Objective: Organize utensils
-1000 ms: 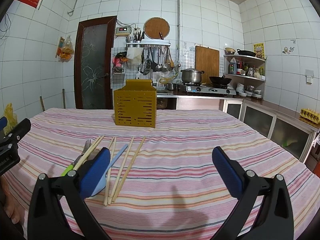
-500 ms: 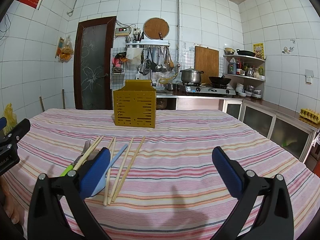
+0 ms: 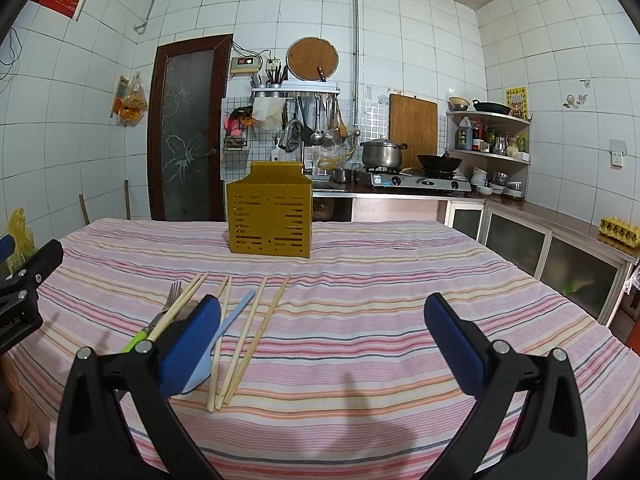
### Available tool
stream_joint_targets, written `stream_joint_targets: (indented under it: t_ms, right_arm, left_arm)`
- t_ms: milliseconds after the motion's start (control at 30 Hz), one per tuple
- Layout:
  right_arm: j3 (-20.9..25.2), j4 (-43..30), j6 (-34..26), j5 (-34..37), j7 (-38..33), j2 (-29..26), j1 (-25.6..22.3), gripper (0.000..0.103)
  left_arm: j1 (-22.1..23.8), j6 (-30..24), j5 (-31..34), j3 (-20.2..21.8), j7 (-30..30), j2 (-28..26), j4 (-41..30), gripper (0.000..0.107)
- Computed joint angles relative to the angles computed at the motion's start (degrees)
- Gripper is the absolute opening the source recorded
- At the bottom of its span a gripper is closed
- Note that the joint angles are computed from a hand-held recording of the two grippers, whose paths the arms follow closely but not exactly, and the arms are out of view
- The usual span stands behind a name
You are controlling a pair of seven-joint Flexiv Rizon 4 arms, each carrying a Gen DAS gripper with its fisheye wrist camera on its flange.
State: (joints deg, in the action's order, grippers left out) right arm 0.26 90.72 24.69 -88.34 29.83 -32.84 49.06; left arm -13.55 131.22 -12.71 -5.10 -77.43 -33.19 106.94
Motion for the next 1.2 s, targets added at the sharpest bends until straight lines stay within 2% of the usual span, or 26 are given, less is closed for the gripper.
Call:
stream_joint_targets:
  t_ms: [1067, 1200]
  right_arm:
    - [0.1, 0.4, -0.1, -0.8, 1.1, 0.2, -0.2, 0.099]
    - [0.1, 0.0, -0.8, -0.3, 0.8, -0.2, 0.1, 0.099]
  left_arm:
    - [0.2, 0.1, 0.9, -0.3, -0.3, 0.4, 0.4, 0.098]
    - [-1.4, -0.8, -1.9, 0.9, 1.3, 0.3, 0.2, 0.098]
